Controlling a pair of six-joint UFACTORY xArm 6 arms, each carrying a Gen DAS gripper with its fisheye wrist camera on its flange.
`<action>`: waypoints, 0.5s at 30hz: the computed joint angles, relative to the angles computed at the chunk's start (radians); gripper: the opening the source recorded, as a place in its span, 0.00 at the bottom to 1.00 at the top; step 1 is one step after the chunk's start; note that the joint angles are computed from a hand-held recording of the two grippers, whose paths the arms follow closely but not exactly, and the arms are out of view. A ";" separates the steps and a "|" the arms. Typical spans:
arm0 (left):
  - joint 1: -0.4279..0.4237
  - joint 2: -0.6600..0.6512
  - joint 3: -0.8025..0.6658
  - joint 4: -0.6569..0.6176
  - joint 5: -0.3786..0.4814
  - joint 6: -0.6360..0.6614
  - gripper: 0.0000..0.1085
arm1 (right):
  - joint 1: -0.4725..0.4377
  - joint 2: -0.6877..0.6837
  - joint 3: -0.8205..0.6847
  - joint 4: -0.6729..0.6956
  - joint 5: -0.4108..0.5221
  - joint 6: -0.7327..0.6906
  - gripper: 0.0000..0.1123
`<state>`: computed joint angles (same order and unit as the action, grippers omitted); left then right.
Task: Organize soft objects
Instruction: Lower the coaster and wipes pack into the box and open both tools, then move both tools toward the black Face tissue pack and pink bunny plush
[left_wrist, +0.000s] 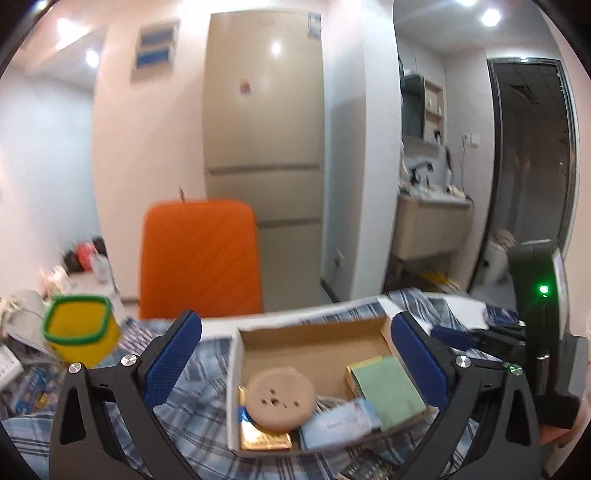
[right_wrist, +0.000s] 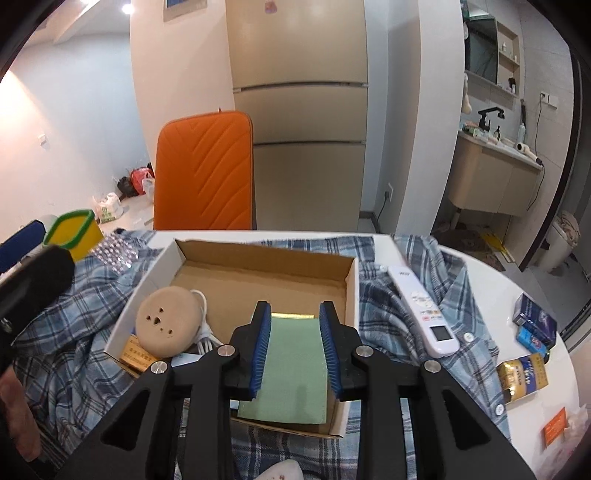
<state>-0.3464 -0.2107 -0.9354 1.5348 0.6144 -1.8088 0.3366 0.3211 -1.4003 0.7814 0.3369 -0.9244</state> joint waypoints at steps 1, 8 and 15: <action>-0.008 -0.009 0.007 0.007 0.014 -0.012 0.94 | -0.001 -0.015 0.013 0.012 -0.007 -0.014 0.26; -0.070 -0.102 0.081 0.115 0.085 -0.135 0.94 | -0.019 -0.147 0.135 0.184 -0.037 -0.191 0.26; -0.142 -0.172 0.147 0.157 0.150 -0.213 0.94 | -0.032 -0.267 0.242 0.432 -0.048 -0.444 0.42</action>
